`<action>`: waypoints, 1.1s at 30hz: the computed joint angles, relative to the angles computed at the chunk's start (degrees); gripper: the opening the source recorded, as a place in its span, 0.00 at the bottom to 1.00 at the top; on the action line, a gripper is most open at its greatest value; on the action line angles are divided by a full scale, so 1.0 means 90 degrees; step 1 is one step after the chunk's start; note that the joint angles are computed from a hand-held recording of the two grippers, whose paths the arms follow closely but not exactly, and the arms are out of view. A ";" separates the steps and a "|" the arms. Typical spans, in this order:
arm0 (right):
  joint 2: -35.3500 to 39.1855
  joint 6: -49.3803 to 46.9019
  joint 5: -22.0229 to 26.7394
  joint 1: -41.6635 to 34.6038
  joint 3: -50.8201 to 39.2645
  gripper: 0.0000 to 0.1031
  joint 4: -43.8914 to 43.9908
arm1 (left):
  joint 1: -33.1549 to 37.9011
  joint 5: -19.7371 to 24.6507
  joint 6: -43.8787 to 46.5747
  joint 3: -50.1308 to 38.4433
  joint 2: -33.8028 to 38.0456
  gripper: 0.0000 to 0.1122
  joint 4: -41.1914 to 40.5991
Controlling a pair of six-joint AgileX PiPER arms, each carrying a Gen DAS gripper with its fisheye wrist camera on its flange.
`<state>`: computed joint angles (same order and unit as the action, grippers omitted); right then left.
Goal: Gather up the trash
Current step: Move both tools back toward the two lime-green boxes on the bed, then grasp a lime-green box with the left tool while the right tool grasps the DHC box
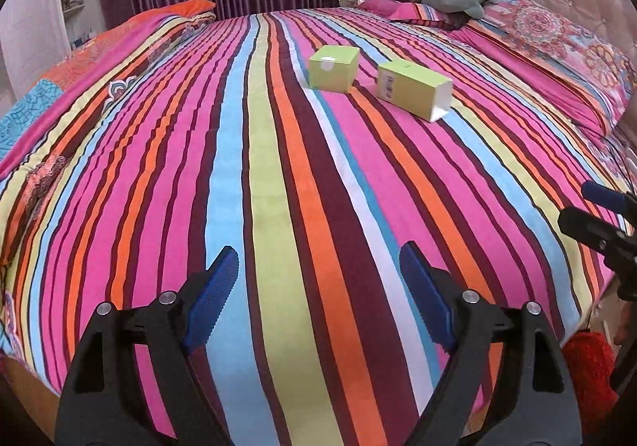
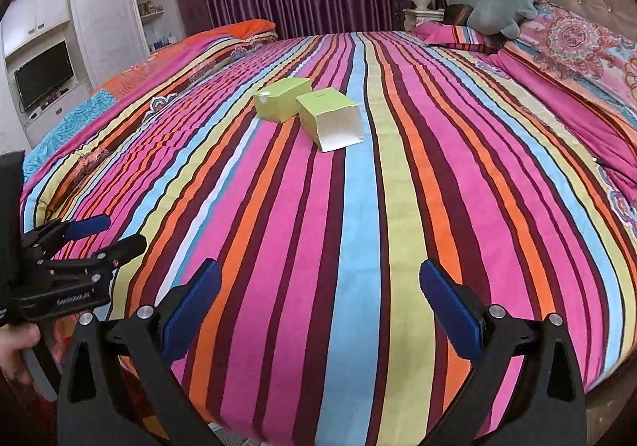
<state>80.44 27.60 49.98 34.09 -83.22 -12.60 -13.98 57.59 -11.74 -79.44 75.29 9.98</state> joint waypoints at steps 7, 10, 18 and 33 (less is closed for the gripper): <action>0.0576 -0.0583 -0.0070 -0.0508 -0.0460 0.93 0.0476 | 0.0294 -0.0199 0.0386 -0.0591 0.0766 0.72 -0.0239; 0.0815 -0.0820 -0.0070 -0.0680 -0.0688 0.93 0.0654 | 0.0362 -0.0232 0.0470 -0.0867 0.1082 0.72 -0.0324; 0.1301 -0.1275 -0.0001 -0.1025 -0.1213 0.93 0.0994 | 0.0507 -0.0253 0.0580 -0.1749 0.1930 0.72 -0.0440; 0.2910 -0.2349 0.0460 -0.1363 -0.3199 0.93 0.1536 | 0.0907 0.0378 0.0983 -0.4561 0.3954 0.72 -0.0884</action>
<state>106.64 6.46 54.11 21.83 -112.01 1.22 -5.82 60.99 -2.89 -120.49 110.88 2.03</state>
